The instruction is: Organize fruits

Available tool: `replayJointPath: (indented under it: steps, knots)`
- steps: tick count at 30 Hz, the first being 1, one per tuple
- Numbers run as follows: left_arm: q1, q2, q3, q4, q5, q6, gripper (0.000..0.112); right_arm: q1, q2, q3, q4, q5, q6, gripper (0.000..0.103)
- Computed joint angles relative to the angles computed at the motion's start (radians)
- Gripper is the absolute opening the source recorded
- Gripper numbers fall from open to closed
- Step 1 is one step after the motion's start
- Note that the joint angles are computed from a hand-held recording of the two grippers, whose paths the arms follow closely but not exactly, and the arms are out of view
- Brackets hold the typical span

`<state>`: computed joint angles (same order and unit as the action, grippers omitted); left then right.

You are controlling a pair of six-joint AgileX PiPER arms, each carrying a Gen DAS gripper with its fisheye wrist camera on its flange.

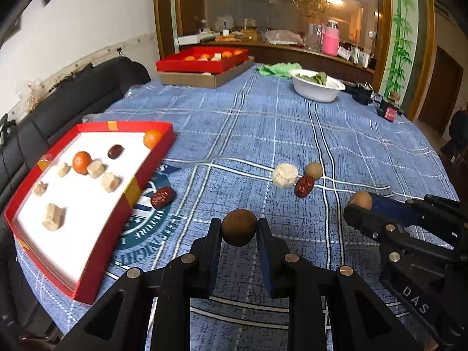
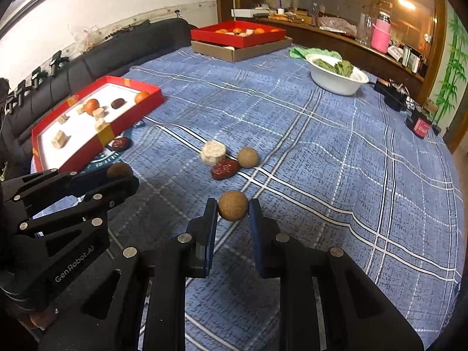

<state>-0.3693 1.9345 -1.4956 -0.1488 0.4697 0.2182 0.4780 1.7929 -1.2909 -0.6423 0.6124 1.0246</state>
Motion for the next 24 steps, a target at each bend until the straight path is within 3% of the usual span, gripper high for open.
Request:
replayJointPath:
  steps: [6,24]
  knots:
    - [0.009,-0.055,0.05,0.011,-0.047,-0.007,0.023,0.032,-0.012,-0.002,-0.027,0.004,0.026,0.02]
    - [0.061,-0.091,0.086,-0.016,-0.067,0.0,0.023,0.085,-0.006,-0.057,-0.062,0.023,0.044,0.02]
